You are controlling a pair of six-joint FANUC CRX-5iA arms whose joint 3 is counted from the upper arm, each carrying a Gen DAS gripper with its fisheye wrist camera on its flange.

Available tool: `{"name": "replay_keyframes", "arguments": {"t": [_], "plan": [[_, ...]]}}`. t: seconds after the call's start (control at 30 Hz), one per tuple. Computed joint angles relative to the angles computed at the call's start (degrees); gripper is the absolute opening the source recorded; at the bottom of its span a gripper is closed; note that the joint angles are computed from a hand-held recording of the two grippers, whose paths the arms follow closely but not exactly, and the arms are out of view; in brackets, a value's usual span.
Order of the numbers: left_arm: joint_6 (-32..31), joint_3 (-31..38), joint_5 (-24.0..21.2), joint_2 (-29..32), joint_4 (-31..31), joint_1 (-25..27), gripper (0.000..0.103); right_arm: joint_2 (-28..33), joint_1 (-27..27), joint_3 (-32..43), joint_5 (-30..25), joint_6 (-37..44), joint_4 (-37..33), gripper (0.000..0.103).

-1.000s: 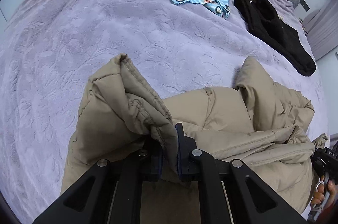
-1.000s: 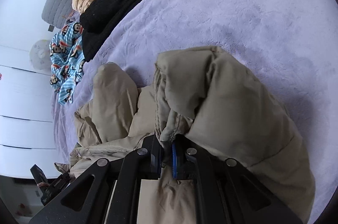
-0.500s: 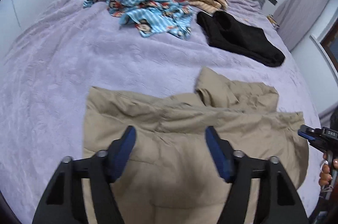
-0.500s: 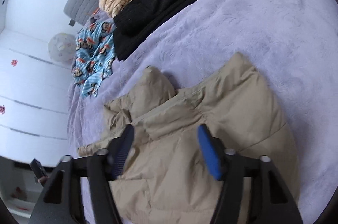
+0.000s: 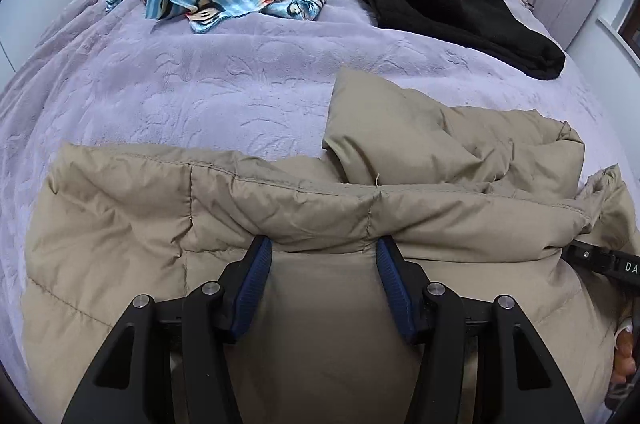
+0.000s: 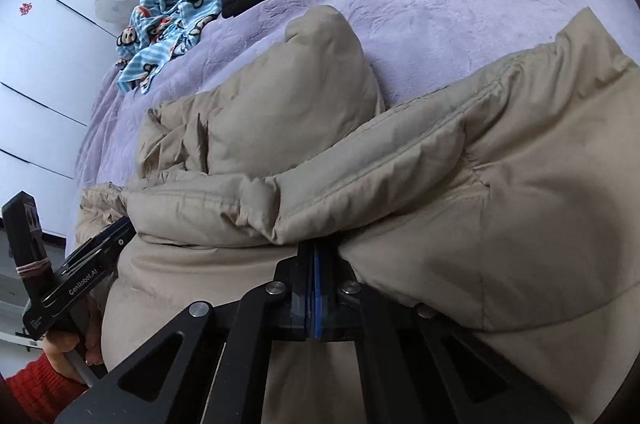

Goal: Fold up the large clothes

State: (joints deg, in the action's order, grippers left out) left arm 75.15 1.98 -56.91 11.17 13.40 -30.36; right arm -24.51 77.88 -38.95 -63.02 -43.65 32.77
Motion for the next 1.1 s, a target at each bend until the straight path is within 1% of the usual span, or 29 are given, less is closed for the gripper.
{"name": "replay_keyframes", "arguments": {"t": [0.03,0.07,0.1,0.17,0.2,0.23,0.27,0.3,0.33,0.4,0.43,0.5,0.53,0.6,0.67,0.77,0.8,0.87,0.9,0.93,0.97,1.0,1.1], "plan": [[-0.96,0.29,-0.63,-0.34,0.23,0.57,0.058,-0.50,-0.55,-0.21,0.62,-0.02,-0.32,0.000],[-1.38,0.07,0.01,-1.38,-0.85,1.06,0.058,-1.09,-0.55,0.14,0.16,0.60,-0.94,0.000],[-1.68,-0.05,0.86,-2.25,-2.42,1.66,0.058,-1.39,0.10,1.12,-2.09,2.04,-1.73,0.000],[-0.87,0.37,1.35,-3.07,-6.44,3.50,0.058,-1.40,2.45,3.90,-9.92,4.86,-3.35,0.000],[0.88,1.18,0.86,-2.58,-8.75,4.54,0.058,-2.10,3.89,4.39,-13.69,4.66,-3.85,0.000],[1.86,1.68,0.37,-1.79,-9.21,5.79,0.058,-3.23,5.78,4.53,-18.07,3.29,-4.75,0.000],[1.91,1.40,0.28,-1.16,-7.76,7.29,0.058,-4.58,7.76,4.29,-22.55,0.87,-6.08,0.000],[1.89,1.02,0.43,-0.50,-6.02,8.44,0.058,-6.28,9.74,3.22,-25.34,-2.56,-6.98,0.000],[2.22,0.97,0.80,0.10,-5.80,8.67,0.059,-9.40,12.57,0.73,-26.99,-8.21,-7.08,0.000],[3.16,1.23,2.42,1.05,-8.12,7.32,0.060,-14.34,16.97,-4.19,-27.27,-17.24,-5.75,0.000],[3.99,1.18,3.37,1.29,-9.48,6.40,0.060,-15.56,17.53,-6.15,-26.41,-19.44,-5.19,0.000],[5.16,1.45,4.74,2.01,-10.89,5.35,0.060,-15.15,15.43,-7.15,-24.77,-18.25,-5.44,0.000],[5.42,1.79,4.89,2.56,-10.93,5.23,0.060,-14.18,13.33,-6.90,-23.87,-16.00,-6.05,0.000],[6.14,2.79,4.01,3.40,-10.51,5.41,0.062,-12.50,9.81,-6.00,-22.68,-11.39,-7.24,0.000],[6.44,3.63,2.30,3.35,-10.11,5.88,0.063,-11.42,7.86,-5.02,-22.47,-8.89,-8.07,0.000],[8.36,5.88,-1.93,2.67,-10.87,6.49,0.063,-10.63,7.13,-3.17,-23.10,-8.90,-9.02,0.000],[8.43,5.91,-2.61,1.91,-10.90,6.80,0.063,-10.48,7.06,-2.41,-23.29,-9.45,-8.80,0.004],[7.69,4.89,-3.23,-0.59,-10.58,7.70,0.063,-10.51,8.89,-0.85,-25.13,-11.39,-8.79,0.009],[6.97,4.04,-3.54,-1.98,-10.07,8.28,0.063,-10.77,10.69,-0.23,-26.40,-12.83,-8.24,0.019],[6.38,3.53,-4.21,-3.04,-9.88,8.69,0.063,-10.89,13.25,0.31,-28.12,-14.91,-7.41,0.034],[5.72,2.87,-4.96,-4.21,-9.79,9.10,0.063,-10.56,15.54,0.99,-29.77,-16.85,-6.67,0.042],[5.30,2.21,-5.58,-5.26,-9.74,9.41,0.063,-9.96,17.82,1.79,-31.40,-18.85,-5.99,0.053],[4.19,-0.29,-8.03,-8.46,-9.14,10.70,0.063,-7.48,23.70,4.78,-35.32,-24.35,-4.89,0.054]]}}
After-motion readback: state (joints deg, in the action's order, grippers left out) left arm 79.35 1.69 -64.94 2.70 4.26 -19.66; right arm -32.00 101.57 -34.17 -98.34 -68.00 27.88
